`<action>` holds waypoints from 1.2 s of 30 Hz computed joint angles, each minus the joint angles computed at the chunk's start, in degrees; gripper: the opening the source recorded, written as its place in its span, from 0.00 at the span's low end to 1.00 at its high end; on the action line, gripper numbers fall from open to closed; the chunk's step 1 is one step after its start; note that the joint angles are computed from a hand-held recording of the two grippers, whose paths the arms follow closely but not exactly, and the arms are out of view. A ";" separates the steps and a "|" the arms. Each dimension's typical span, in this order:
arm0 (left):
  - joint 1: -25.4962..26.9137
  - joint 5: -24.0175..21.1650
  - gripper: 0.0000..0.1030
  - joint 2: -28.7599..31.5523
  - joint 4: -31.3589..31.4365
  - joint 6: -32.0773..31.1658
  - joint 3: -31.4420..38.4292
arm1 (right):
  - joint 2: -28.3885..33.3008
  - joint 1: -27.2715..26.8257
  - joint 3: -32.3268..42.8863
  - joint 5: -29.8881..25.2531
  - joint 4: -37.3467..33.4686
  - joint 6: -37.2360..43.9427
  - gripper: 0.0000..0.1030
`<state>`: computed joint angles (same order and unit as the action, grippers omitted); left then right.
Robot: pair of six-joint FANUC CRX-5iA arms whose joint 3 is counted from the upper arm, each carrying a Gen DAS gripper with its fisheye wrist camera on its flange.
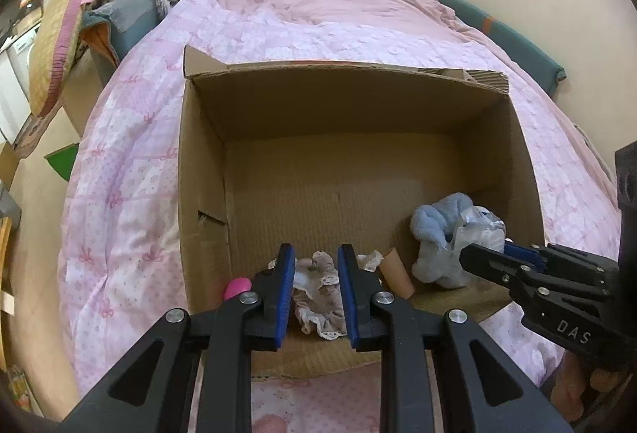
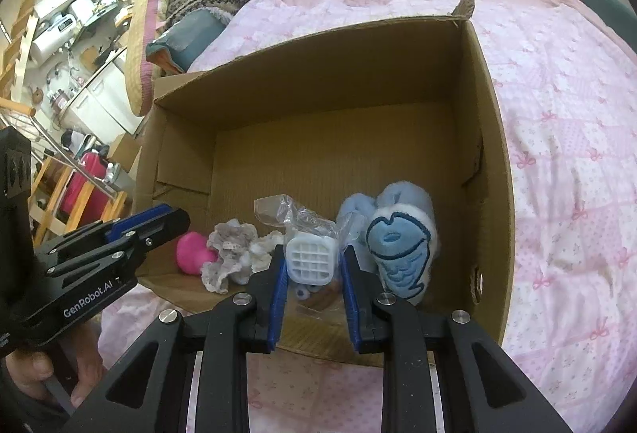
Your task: Organize soft objects
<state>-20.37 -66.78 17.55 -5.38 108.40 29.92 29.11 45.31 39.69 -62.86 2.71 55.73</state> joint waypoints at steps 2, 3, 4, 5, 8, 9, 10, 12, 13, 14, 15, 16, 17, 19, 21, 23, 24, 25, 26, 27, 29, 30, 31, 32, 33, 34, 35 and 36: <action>-0.42 0.05 0.19 -0.27 -1.13 0.38 0.04 | -0.18 0.02 -0.26 0.51 0.05 0.15 0.25; -0.56 0.08 0.19 -0.44 -1.60 0.68 0.03 | -0.47 -0.03 -0.70 0.82 -0.05 0.20 0.25; -0.63 0.06 0.19 -0.57 -1.91 1.05 0.03 | -0.65 -0.05 -0.99 1.04 0.02 0.09 0.25; -0.70 0.02 0.19 -0.73 -2.32 1.54 0.07 | -0.78 -0.13 -1.21 1.24 0.11 -0.04 0.25; -1.11 0.52 0.20 -1.36 -3.88 2.56 -0.01 | -1.49 -0.33 -2.26 2.43 0.24 -1.07 0.27; -1.24 0.45 0.21 -1.41 -4.40 2.90 0.16 | -1.60 -0.38 -2.42 2.66 0.33 -1.36 0.29; -1.33 0.38 0.24 -1.49 -4.87 3.30 0.33 | -1.76 -0.41 -2.75 2.99 0.49 -1.71 0.30; -1.30 0.34 0.46 -1.72 -5.20 3.60 0.36 | -2.31 -0.50 -3.54 3.98 0.73 -2.52 0.36; -1.34 0.46 0.51 -1.92 -5.58 3.85 0.32 | -2.69 -0.59 -4.00 4.71 0.66 -2.80 0.52; -1.43 0.62 0.61 -2.20 -6.05 4.23 0.21 | -3.42 -0.51 -5.12 5.97 1.00 -3.39 0.63; -1.56 0.53 0.68 -2.35 -6.57 4.68 0.29 | -4.45 -0.37 -6.80 8.03 1.76 -4.26 0.72; -1.94 0.20 0.70 -2.59 -7.78 5.64 0.57 | -5.47 -0.12 -8.50 10.06 3.03 -5.26 0.72; -2.26 0.34 0.72 -3.09 -8.76 6.38 0.49 | -5.95 0.10 -9.24 11.05 4.16 -5.93 0.72; -2.76 1.69 0.77 -4.80 -10.22 7.60 -0.38 | -8.49 1.18 -13.39 15.17 9.01 -8.99 0.72; -3.43 2.95 0.86 -7.20 -12.16 10.34 -1.11 | -11.48 2.51 -18.32 19.75 16.20 -13.84 0.72; -3.69 6.57 0.97 -10.31 -13.07 11.53 -3.50 | -13.31 3.61 -20.83 20.95 22.28 -17.81 0.73; -4.16 7.32 0.98 -11.53 -14.23 12.31 -4.08 | -14.17 4.18 -22.05 21.08 25.60 -20.23 0.79; -4.63 7.37 0.98 -12.23 -15.32 13.02 -4.22 | -14.66 4.60 -22.43 20.40 27.56 -21.78 0.85; -5.00 7.27 0.98 -12.84 -16.15 13.56 -4.35 | -15.27 5.00 -22.93 19.97 28.97 -23.25 0.90; -5.01 7.10 0.99 -13.44 -16.09 13.75 -4.60 | -15.91 5.28 -23.57 20.14 30.10 -24.60 0.98; -5.23 6.41 0.99 -14.34 -16.48 14.22 -5.02 | -17.20 6.00 -24.97 19.79 31.93 -26.49 1.00; -6.44 4.17 0.99 -14.20 -19.23 15.28 -4.02 | -17.46 6.53 -25.07 18.81 32.46 -26.69 1.00; -7.58 2.10 0.99 -13.96 -21.83 16.27 -3.04 | -17.58 7.13 -25.14 17.66 33.20 -27.02 1.00; -8.83 0.08 0.99 -14.02 -24.53 17.38 -2.51 | -17.32 7.41 -24.60 16.84 33.24 -26.61 1.00; -9.23 -0.69 0.99 -14.35 -25.33 17.61 -2.69 | -17.77 7.97 -25.27 16.55 33.89 -26.82 1.00; -9.04 -0.68 0.99 -14.98 -24.77 17.09 -3.63 | -18.35 8.62 -26.50 16.53 35.64 -27.83 1.00; -8.59 -0.72 0.99 -15.48 -23.56 16.35 -4.53 | -18.79 9.21 -27.80 16.34 37.79 -29.06 1.00; -8.01 -1.04 0.99 -15.76 -22.07 15.63 -5.19 | -19.18 9.98 -29.11 15.69 40.39 -30.44 1.00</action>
<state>-28.38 -67.82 1.79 -27.45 124.03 24.73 9.93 55.29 10.58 -47.17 43.10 25.29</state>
